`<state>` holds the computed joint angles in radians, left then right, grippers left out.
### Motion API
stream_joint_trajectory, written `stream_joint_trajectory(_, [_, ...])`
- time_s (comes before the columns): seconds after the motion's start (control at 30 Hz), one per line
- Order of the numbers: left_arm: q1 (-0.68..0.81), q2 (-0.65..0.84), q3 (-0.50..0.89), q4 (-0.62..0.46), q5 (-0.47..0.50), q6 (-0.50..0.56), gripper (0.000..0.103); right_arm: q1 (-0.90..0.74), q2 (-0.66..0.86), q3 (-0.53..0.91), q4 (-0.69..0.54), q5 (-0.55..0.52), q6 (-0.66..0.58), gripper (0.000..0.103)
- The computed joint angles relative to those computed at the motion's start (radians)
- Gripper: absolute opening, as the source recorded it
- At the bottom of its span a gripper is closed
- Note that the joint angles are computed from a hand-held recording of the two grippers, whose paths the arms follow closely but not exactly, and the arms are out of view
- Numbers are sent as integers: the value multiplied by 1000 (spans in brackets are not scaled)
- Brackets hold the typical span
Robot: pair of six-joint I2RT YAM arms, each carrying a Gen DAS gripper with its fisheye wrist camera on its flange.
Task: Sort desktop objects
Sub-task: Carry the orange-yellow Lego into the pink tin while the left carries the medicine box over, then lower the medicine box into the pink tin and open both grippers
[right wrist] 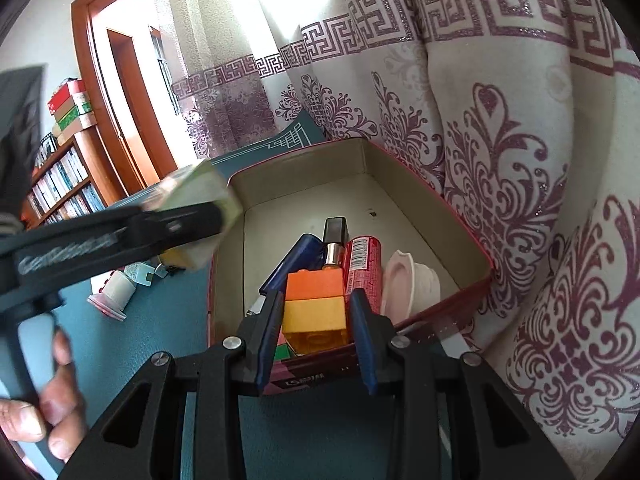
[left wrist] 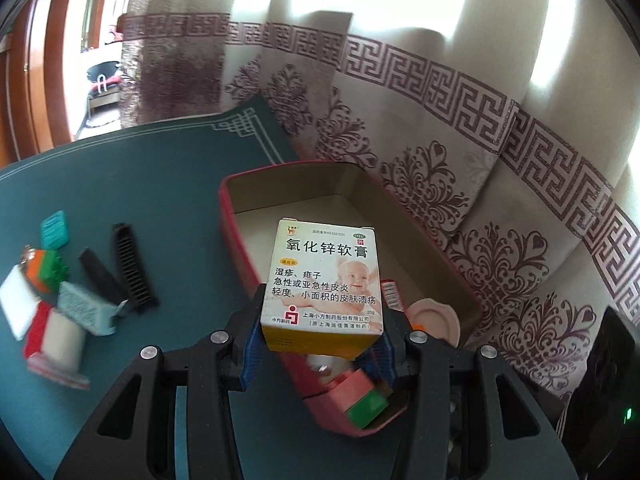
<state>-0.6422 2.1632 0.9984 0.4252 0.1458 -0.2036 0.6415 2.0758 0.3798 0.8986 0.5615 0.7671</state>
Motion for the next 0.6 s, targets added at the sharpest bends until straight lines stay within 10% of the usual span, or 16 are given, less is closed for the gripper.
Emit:
stream_joint_trajectory(0.23, [10, 62, 95, -74, 110, -4, 70, 0, 5, 6, -3, 4, -4, 41])
stream_joint_trajectory(0.6, [43, 26, -2, 50, 95, -14, 70, 35, 7, 33, -42, 44, 6, 54])
